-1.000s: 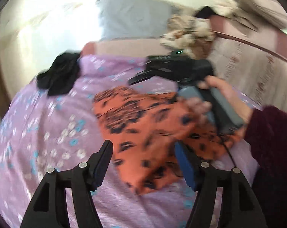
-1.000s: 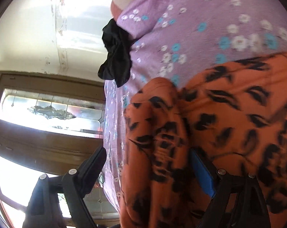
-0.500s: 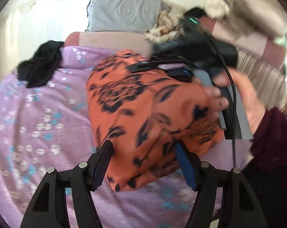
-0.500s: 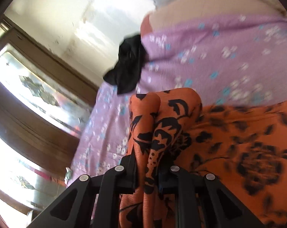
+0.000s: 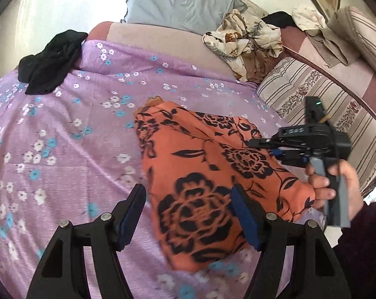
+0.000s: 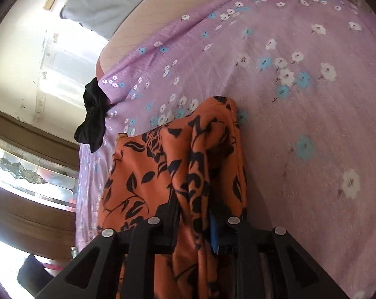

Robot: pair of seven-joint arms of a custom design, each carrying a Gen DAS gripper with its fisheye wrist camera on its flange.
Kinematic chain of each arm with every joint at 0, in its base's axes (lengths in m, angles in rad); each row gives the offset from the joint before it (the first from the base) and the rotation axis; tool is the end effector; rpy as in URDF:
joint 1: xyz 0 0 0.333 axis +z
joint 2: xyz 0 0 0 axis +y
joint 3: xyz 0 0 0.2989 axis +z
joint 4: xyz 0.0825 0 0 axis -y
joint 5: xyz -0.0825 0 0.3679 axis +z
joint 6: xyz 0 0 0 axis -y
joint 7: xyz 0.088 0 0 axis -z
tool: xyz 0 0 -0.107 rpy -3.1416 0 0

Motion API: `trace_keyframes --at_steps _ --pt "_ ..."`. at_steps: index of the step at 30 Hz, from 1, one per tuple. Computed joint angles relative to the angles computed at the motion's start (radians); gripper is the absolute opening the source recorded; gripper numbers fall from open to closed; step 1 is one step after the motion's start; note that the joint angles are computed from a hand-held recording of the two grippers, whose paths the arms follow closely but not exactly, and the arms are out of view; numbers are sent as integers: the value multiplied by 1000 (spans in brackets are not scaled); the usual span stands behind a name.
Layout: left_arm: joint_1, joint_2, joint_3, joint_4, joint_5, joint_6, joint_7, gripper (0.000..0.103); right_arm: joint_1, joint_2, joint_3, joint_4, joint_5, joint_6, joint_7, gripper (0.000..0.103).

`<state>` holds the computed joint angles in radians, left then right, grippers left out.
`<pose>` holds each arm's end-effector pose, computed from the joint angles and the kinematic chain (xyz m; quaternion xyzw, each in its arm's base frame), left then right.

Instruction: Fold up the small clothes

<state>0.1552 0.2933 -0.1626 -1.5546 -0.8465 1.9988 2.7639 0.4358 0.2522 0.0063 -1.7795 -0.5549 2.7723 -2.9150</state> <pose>0.6499 -0.0379 0.5055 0.3089 -0.8571 0.4122 0.0106 0.5823 0.3006 0.4867 -0.2973 0.8698 -0.0595 0.3893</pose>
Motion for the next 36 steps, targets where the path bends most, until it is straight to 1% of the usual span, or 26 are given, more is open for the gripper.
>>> trace_keyframes --at_steps 1,2,3,4,5,6,8,10,11,13,14,16,17,19,21,22,23,24,25,26,28,30,31,33,36 --pt "-12 -14 1 -19 19 27 -10 72 20 -21 -15 1 -47 -32 23 22" --pt "-19 -20 2 -29 33 38 -17 72 32 -35 -19 8 -88 -69 40 22" --pt "-23 -20 3 -30 42 39 -23 72 49 -51 -20 22 -143 -128 57 22" --pt "-27 -26 4 -40 54 44 -29 72 55 -67 -15 17 -189 -145 81 22" --pt "-32 -28 5 -47 66 55 -32 72 59 -82 -12 12 -254 -133 114 22" --pt "-38 -34 7 -60 82 68 -35 72 51 -89 0 14 -272 -114 110 22" --pt "-42 -37 8 -71 93 74 -42 72 35 -65 31 37 -243 -70 45 22" --pt "-44 -44 9 -89 90 92 -44 73 31 -30 58 63 -174 -33 -23 22" --pt "-44 -44 10 -92 88 92 -46 74 30 -24 69 61 -127 -26 -56 22" --pt "-42 -39 10 -93 82 89 -52 76 33 1 91 68 -13 -41 -113 22" --pt "-41 -35 10 -92 80 86 -52 76 42 10 90 76 16 -63 -124 22" --pt "-36 -30 8 -90 70 79 -37 77 59 26 88 101 66 -173 -157 17" --pt "-33 -30 7 -90 64 78 -29 77 66 22 82 96 69 -188 -161 17" --pt "-24 -23 5 -75 44 62 -9 77 70 29 66 103 66 -179 -149 17" --pt "-15 -14 6 -54 24 57 -9 77 90 18 39 102 9 -185 -95 17" --pt "-9 -7 6 -40 11 54 -15 78 110 16 16 123 -57 -223 -46 19" --pt "-5 -1 6 -28 4 50 -22 78 117 24 5 152 -100 -263 -21 22" --pt "-2 9 6 -11 0 46 -34 79 120 35 0 182 -129 -300 -6 22" --pt "-1 15 6 -1 2 47 -45 80 113 55 -1 217 -138 -318 -6 22" --pt "-5 18 7 4 17 61 -56 80 101 67 2 238 -125 -324 -20 22" --pt "-11 23 5 6 46 78 -64 80 84 100 3 296 -92 -370 -48 22" --pt "-23 25 5 1 87 95 -72 80 58 174 11 399 -9 -440 -113 22" --pt "-27 19 2 -13 99 114 -64 80 46 214 14 446 31 -455 -142 22" --pt "-29 9 -2 -31 103 134 -47 80 32 254 13 483 93 -462 -170 22" --pt "-32 4 -4 -44 107 140 -45 80 40 286 -15 519 102 -475 -190 20"
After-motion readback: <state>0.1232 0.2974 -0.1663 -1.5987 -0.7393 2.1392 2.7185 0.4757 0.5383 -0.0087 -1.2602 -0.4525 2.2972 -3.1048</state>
